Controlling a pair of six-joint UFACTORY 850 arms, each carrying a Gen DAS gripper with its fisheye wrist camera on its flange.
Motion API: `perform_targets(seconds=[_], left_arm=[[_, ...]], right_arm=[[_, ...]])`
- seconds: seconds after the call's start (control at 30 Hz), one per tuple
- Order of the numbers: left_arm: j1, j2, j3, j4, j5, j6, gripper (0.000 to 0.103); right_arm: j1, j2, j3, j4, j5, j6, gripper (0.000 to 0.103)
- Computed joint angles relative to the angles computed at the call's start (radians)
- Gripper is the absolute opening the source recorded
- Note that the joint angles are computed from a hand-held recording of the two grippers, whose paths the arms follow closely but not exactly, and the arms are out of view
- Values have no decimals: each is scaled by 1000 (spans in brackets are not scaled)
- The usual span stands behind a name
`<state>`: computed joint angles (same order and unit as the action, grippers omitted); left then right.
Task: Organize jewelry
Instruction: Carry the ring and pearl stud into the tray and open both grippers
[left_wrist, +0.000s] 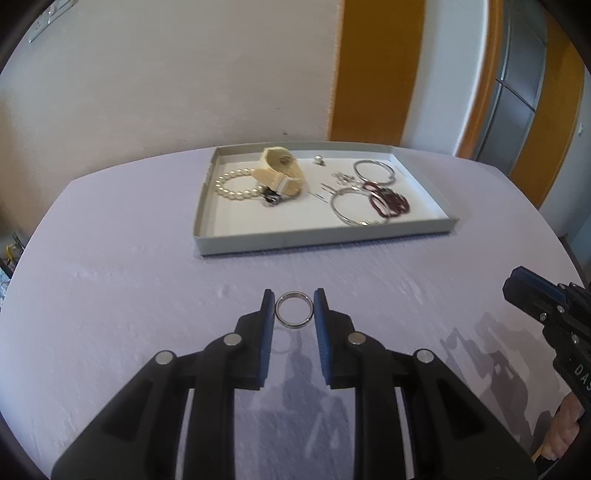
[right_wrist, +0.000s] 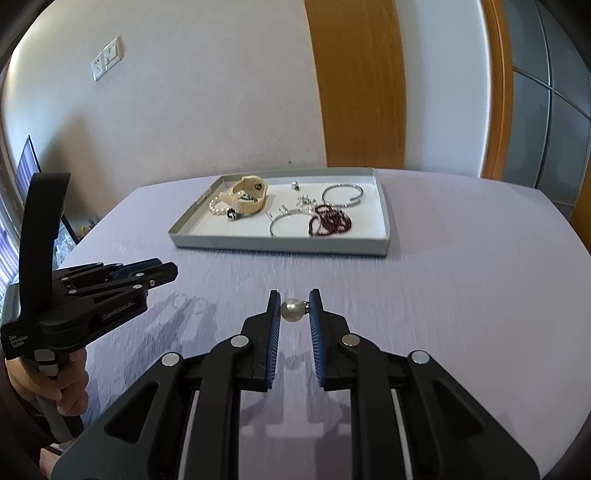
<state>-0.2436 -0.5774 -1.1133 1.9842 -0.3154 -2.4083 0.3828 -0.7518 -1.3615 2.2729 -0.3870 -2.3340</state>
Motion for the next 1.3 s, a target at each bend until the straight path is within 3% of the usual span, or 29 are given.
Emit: perform_targets(seconds=[0.3,0.7,0.93,1.17,1.3], left_arm=[[53,-16,-47,-13,27,25,21],[99,-93,-182,-176,52,214,21],[122,-139,-259,-279,77,319,21],[137,-183,-318,-332,96,365,21],[133,-205,-340,-367,87,418,21]], right_arm=[[20,-70,-147,-103,54,115,16],[23,-212,-401,-380,105,424,16],[9,-323,-604,-687,107,774,16],[7,-478,-850,-1111,110,1256,16],[3,-531,-926,-1252,86,1417,16]])
